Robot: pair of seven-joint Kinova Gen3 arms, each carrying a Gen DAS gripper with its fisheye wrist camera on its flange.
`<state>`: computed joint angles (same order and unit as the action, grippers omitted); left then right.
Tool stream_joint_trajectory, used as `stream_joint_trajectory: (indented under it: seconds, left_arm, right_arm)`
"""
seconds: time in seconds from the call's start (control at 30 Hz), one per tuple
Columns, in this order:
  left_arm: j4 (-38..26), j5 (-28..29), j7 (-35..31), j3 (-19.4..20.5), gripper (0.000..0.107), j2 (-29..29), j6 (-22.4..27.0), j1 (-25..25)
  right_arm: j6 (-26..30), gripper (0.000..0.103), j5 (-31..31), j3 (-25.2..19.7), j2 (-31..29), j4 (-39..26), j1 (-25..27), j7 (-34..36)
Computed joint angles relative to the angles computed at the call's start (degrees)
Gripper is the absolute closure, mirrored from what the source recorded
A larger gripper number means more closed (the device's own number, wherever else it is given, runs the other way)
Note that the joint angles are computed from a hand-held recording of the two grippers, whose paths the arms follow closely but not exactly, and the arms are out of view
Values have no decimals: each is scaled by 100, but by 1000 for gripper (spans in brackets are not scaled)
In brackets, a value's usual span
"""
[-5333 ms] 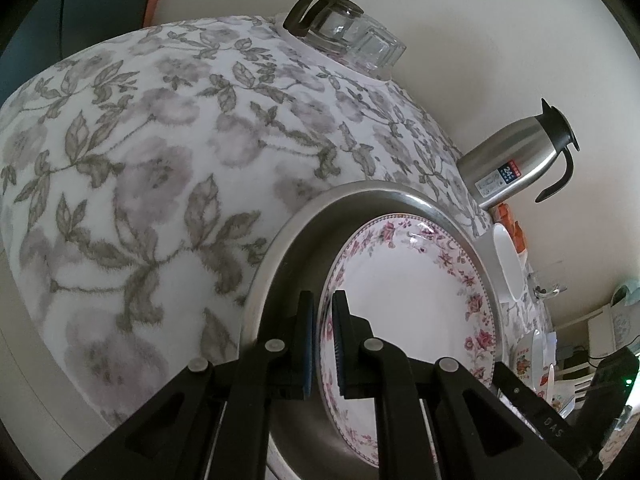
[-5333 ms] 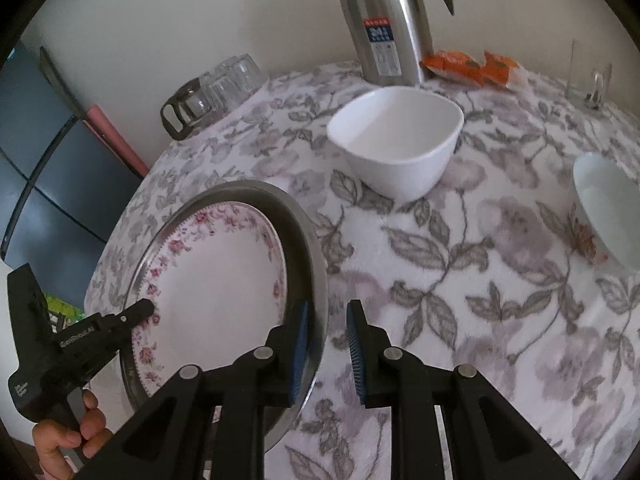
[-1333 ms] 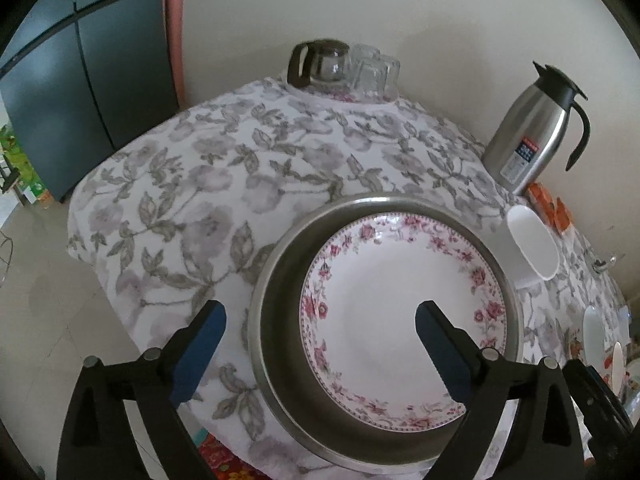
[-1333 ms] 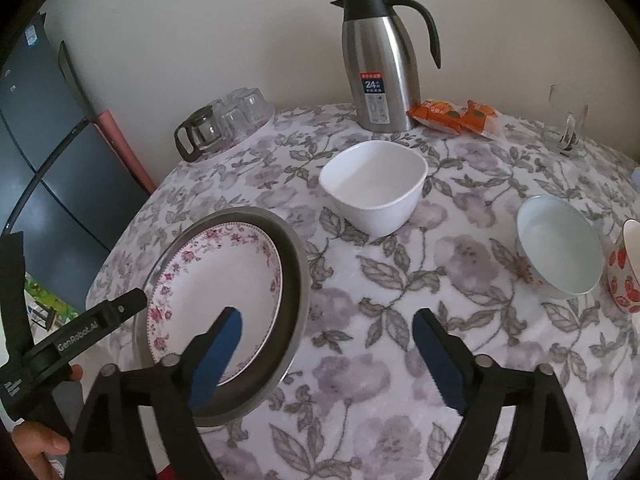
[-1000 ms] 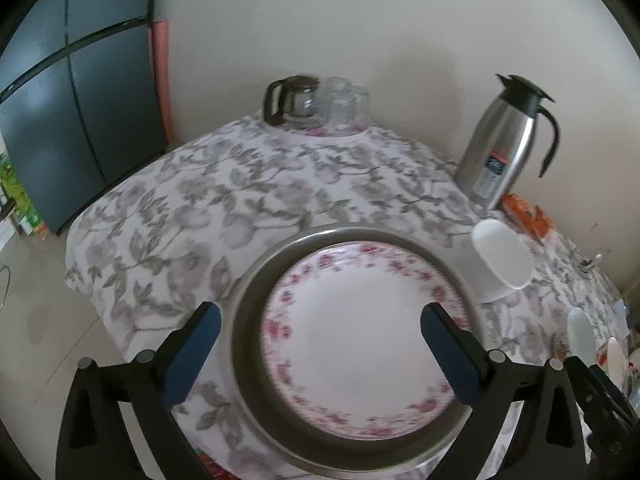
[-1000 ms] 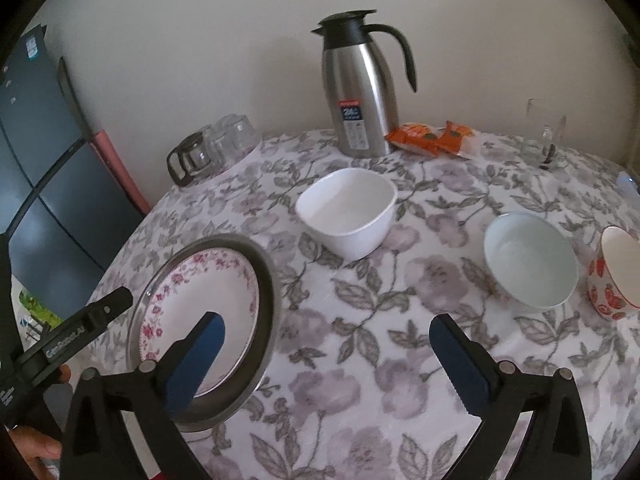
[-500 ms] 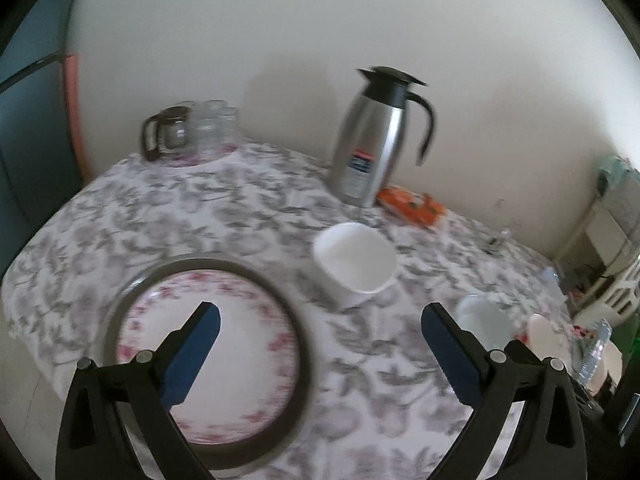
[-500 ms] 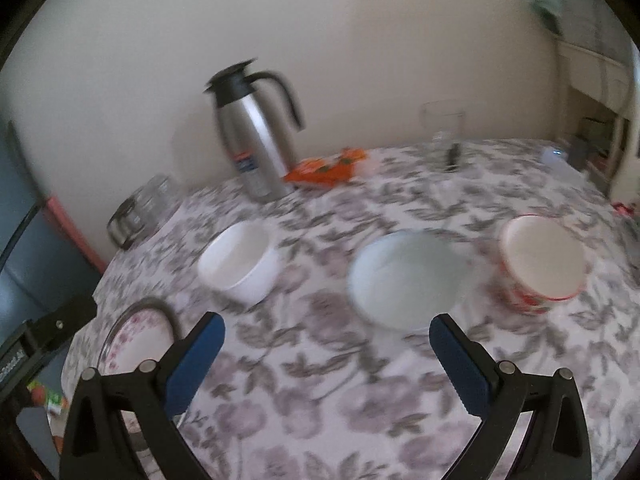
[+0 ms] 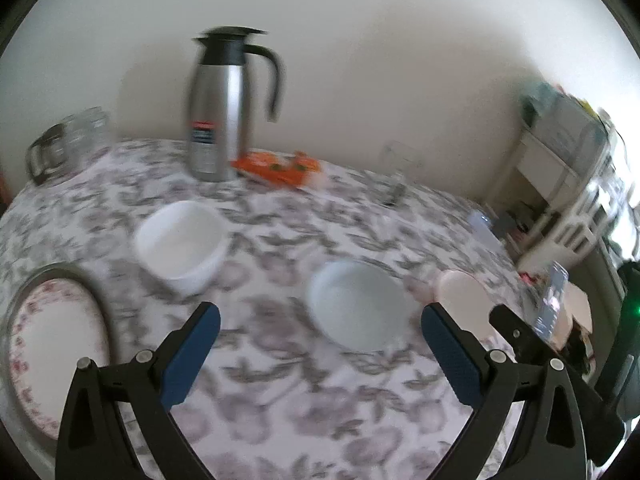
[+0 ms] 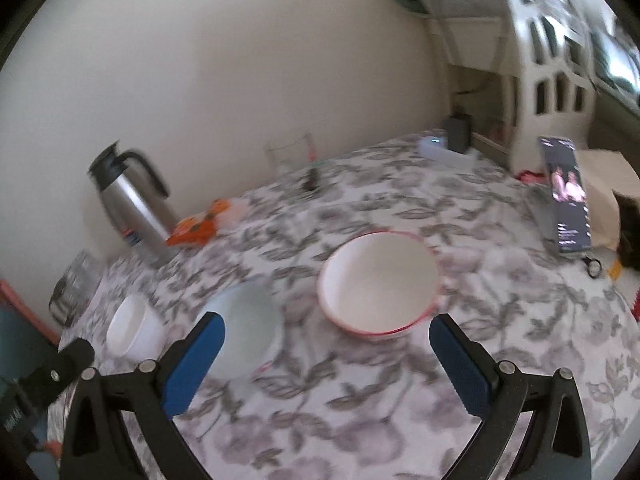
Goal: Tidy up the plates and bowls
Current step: 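Withdraw both grippers and move them to the red-rim strawberry bowl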
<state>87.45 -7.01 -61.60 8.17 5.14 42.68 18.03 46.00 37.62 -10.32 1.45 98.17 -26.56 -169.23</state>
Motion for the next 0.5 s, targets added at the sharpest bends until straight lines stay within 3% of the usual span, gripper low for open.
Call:
stream_joint_trajectory:
  seconds: [0.2,0.27,0.33,0.4,0.47,0.5]
  left_arm:
    - [-596,362,-229,162,7,597,173,259]
    - [-768,505,-333,195,11,781,211,340]
    - [-891,655,-434,206,21,910,248,404]
    - [-1025,788,-513,215,25,1073,276,470]
    - [-1097,877,-560,200,32,1230,237,523]
    - [-1126,914,-580,186,40,1276,247,536]
  right_arm:
    - [-353,1,-457,241,-221,430,480,59]
    - [-416,12,-591,267,-238,485,632,178]
    - [-604,18,-746,313,-273,575,785,298]
    - [-964,21,-1049,403,-343,725,983,477]
    - [-1119,30,-1227,429,-344,769,1117,667]
    - [-1167,32,-1296,429,-335,770,1167,768]
